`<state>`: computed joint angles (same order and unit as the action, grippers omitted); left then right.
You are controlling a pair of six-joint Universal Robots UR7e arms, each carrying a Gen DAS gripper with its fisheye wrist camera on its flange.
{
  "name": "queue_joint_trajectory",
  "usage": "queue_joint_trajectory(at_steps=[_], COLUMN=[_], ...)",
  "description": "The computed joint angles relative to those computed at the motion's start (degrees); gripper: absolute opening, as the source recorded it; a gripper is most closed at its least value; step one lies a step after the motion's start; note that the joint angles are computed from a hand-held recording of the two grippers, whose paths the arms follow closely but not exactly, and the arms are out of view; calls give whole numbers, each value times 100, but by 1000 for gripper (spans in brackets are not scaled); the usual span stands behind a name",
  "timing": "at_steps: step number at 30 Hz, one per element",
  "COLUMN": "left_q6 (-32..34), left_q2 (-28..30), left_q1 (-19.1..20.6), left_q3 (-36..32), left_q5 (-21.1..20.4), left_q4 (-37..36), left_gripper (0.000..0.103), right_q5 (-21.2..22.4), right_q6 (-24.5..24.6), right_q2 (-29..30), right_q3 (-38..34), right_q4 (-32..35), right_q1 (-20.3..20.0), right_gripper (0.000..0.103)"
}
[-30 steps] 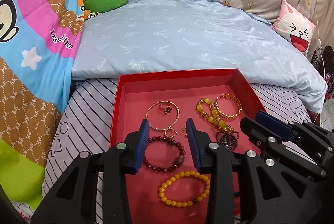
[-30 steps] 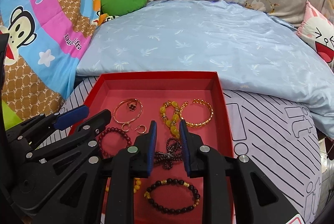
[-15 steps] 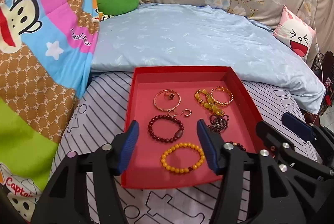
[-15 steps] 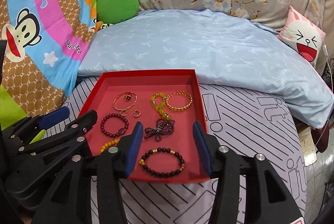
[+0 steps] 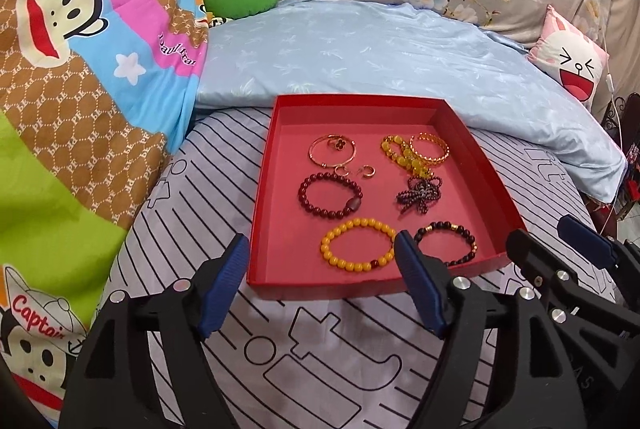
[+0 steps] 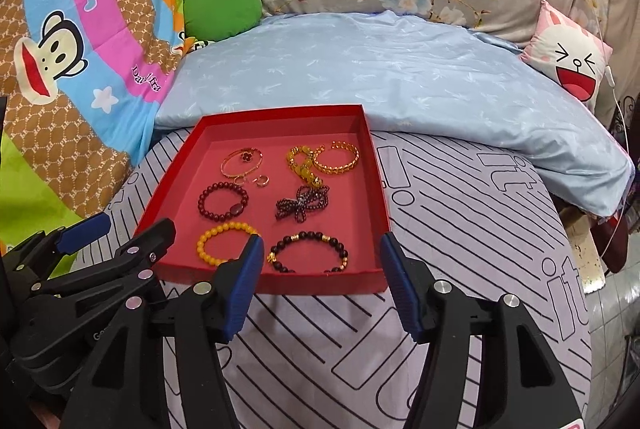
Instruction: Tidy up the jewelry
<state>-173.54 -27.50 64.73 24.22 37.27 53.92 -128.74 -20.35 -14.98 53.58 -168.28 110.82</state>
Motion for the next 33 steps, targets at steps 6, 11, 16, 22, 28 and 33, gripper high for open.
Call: queue_joint_trajectory(at_steps=[6,11,16,22,28,33], left_q6=[-128,-257,-328,-367,-404,-515], left_q2=[-242,-456,-576,-718,-820,-885], left_q1=[-28,-22,-17,-26,-32,-33], left_q3=[590,1049,1342,1674,1890,2016], left_q5=[-177,-208,-243,-256,-262,-287], left_q4=[-232,-417,-496,-609,-711,-755], left_gripper=[78,84,88,89,90,91], right_q5=[-153,-261,-349,-356,-320,-319], right_q6=[-107,-162,-180,25,85,40], right_q2=[-59,-117,-172,-300,-376,-412], right_q3=[257,449,620,860,1025,1169], right_q4=[-260,-437,-557,-557,-578,-757], right_q1=[20,19,2,-30,-46,-46], right_gripper=[62,69,78,84,86,97])
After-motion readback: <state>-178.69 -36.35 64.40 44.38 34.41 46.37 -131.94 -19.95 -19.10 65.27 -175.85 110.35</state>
